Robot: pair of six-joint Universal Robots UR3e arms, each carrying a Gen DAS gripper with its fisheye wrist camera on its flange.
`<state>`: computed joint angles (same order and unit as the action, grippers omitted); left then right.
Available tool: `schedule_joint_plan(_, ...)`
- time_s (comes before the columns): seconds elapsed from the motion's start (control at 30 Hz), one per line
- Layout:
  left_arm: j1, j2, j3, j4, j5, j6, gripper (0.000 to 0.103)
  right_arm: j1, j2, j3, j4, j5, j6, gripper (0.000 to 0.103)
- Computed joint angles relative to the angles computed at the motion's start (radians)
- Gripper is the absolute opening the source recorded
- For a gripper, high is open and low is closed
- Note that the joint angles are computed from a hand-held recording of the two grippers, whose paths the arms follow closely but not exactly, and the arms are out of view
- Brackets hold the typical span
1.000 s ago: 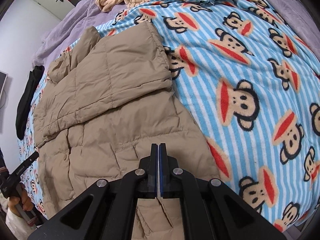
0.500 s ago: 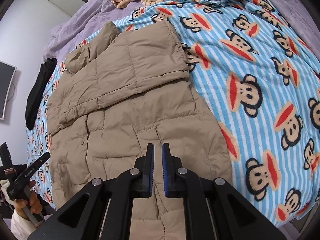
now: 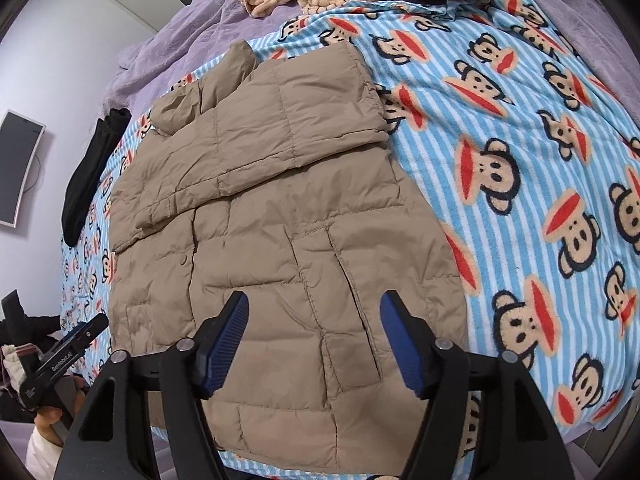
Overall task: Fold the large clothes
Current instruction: 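Open both tools and move them to the jacket hem, then grasp the hem with both tools and lift it toward the collar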
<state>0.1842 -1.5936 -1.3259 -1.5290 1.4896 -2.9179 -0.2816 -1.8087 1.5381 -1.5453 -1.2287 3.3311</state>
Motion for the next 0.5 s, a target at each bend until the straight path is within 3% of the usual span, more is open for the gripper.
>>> schedule_joint_plan(0.1,0.011,0.03,-0.024,-0.02,0.001,0.005,0.102,0.004,-0.025,0.014,0.012,0.004,0.013,0.076)
schedule_joint_plan(0.17,0.032,0.056,-0.05,-0.027,-0.009,0.022,0.102,0.006,-0.037,0.027,0.017,0.009,0.021,0.084)
schedule_joint_plan(0.5,0.199,0.189,-0.239,-0.043,-0.046,0.182,0.102,0.088,-0.109,0.158,-0.036,0.032,0.161,0.085)
